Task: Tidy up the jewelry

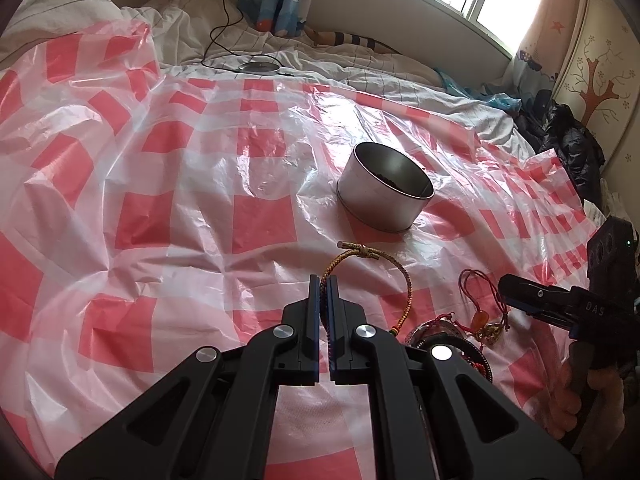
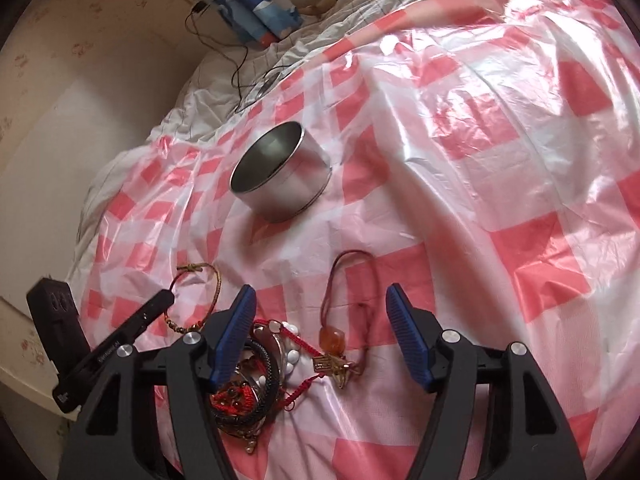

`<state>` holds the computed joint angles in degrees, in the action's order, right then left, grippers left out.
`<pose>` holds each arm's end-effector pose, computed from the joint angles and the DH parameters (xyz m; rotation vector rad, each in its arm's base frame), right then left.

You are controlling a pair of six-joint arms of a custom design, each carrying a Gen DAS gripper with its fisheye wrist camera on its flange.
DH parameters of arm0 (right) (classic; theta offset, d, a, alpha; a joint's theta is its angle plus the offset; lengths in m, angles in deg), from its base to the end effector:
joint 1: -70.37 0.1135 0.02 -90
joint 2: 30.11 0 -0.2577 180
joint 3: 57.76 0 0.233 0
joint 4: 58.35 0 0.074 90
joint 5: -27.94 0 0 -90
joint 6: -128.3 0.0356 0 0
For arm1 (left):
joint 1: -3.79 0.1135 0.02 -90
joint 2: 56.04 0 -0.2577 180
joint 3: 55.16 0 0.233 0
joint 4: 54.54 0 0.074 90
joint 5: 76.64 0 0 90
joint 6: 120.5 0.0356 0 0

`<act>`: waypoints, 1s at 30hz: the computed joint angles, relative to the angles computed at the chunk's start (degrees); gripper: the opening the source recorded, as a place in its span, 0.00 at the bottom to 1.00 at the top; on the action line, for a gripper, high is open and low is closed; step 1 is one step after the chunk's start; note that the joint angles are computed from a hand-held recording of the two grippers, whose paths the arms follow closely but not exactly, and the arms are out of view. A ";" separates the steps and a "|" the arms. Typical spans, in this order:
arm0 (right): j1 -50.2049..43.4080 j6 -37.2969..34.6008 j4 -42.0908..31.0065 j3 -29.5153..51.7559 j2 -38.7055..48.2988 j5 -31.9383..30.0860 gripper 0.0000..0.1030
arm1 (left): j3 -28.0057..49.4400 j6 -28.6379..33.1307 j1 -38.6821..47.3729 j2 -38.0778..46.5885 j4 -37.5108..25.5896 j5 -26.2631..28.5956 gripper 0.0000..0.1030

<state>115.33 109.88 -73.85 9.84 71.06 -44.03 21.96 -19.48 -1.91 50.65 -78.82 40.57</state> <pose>0.2446 0.2287 0.1560 0.7047 2.3492 0.5728 0.3556 -0.0519 0.1600 0.5451 2.3847 -0.5526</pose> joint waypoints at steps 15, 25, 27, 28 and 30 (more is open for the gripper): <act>-2.47 -9.39 -0.53 5.59 4.13 -2.59 0.05 | -0.07 -0.02 -0.34 0.40 0.48 0.89 0.03; -0.35 -9.48 12.31 -3.43 -6.80 7.36 0.05 | -0.62 -5.60 0.97 -2.56 6.35 9.92 0.03; -1.36 -6.91 4.31 -0.65 -5.61 6.22 0.33 | 0.22 -7.68 0.02 -2.13 8.69 10.34 0.03; -1.80 -5.82 1.23 0.58 -4.58 5.12 0.69 | 1.25 -8.67 -0.50 -1.60 9.32 10.55 0.03; -2.00 -4.64 -4.46 3.20 -1.98 4.13 0.75 | 3.82 -10.46 -1.69 0.07 9.92 11.04 0.03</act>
<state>113.33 105.23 -78.31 13.04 69.08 -39.90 25.77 -29.94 -3.60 50.73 -68.89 51.61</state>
